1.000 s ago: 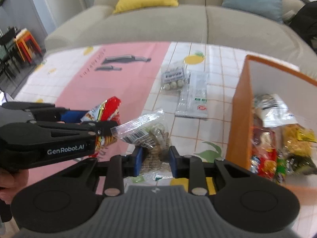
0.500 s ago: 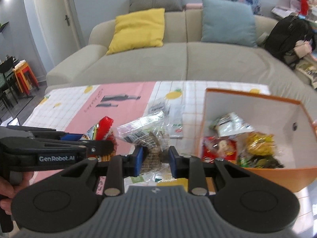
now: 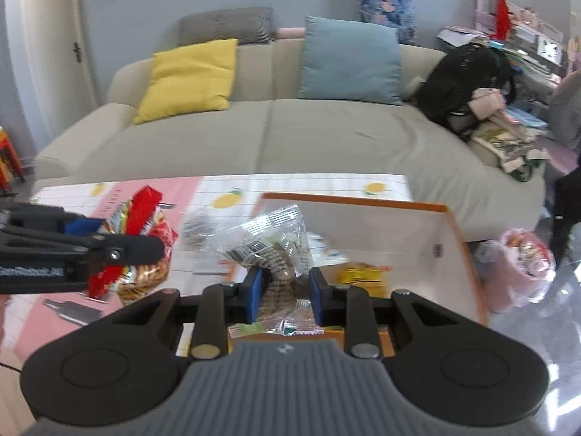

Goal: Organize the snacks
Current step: 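Carry the peanut bag and clear packet over the orange box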

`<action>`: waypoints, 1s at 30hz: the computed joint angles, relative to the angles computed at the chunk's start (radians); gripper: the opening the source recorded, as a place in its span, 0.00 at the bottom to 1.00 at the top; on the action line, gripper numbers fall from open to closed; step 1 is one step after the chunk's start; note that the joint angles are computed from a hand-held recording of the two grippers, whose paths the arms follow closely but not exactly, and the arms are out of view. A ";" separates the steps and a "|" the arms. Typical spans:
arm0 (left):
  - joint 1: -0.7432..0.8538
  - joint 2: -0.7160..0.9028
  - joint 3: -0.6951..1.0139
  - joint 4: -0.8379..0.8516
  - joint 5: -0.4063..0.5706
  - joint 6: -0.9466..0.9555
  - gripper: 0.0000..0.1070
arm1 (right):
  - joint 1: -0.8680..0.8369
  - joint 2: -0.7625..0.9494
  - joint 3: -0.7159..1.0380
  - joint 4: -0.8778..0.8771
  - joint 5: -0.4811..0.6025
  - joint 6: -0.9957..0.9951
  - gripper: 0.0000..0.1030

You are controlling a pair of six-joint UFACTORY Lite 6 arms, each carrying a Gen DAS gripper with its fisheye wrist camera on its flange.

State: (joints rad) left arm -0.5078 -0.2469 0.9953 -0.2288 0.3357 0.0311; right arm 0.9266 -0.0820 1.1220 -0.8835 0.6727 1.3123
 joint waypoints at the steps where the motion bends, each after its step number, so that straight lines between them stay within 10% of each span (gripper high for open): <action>1: -0.016 0.038 0.032 0.013 -0.005 -0.007 0.43 | -0.023 -0.003 0.001 0.009 0.002 -0.027 0.24; 30: -0.092 0.906 0.807 0.104 0.160 0.001 0.43 | -0.536 0.471 0.284 0.359 -0.032 -0.655 0.24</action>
State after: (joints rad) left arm -0.5995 0.6593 1.8027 -0.1244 0.4961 0.0317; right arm 0.3902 0.3894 1.4056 -0.5245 0.6404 0.6577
